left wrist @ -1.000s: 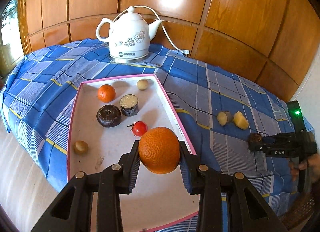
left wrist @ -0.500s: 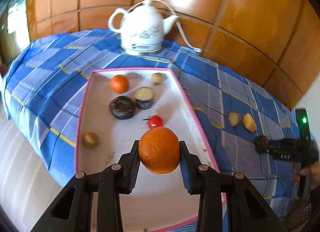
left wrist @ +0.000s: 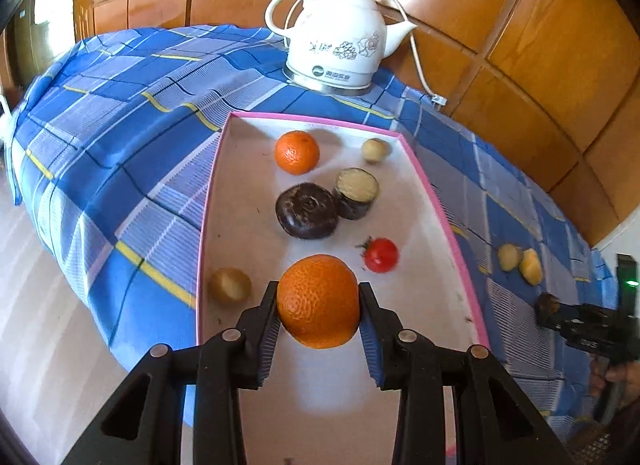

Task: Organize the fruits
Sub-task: 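Carry the orange over the tray with the left tool while the right tool holds the dark fruit, then lower the orange into the tray and open the left tool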

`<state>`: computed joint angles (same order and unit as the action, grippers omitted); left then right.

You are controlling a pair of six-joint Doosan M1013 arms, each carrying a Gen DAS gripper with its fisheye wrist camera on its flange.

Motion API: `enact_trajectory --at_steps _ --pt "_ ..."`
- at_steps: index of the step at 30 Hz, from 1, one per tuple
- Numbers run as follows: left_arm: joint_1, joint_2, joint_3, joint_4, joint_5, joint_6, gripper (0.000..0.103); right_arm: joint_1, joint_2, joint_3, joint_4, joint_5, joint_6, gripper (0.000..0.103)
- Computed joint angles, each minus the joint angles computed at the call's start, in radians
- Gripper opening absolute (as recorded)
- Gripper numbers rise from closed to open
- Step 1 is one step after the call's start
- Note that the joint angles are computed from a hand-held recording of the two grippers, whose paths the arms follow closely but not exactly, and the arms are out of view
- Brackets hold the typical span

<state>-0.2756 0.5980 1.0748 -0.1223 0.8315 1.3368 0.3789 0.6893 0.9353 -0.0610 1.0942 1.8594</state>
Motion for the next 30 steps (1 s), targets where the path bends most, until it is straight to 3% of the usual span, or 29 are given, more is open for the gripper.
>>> enact_trajectory --at_steps 6,16,30 --pt "-0.002 0.032 -0.039 0.085 0.021 -0.042 0.045 -0.002 0.001 0.0 0.005 0.002 0.002 0.05" --pt "-0.029 -0.021 0.042 0.26 -0.051 -0.182 0.047 -0.003 0.002 -0.001 0.008 0.004 0.003 0.05" --pt "-0.058 -0.067 0.096 0.337 -0.101 -0.236 0.05 -0.006 0.001 -0.001 0.01 0.004 0.024 0.05"
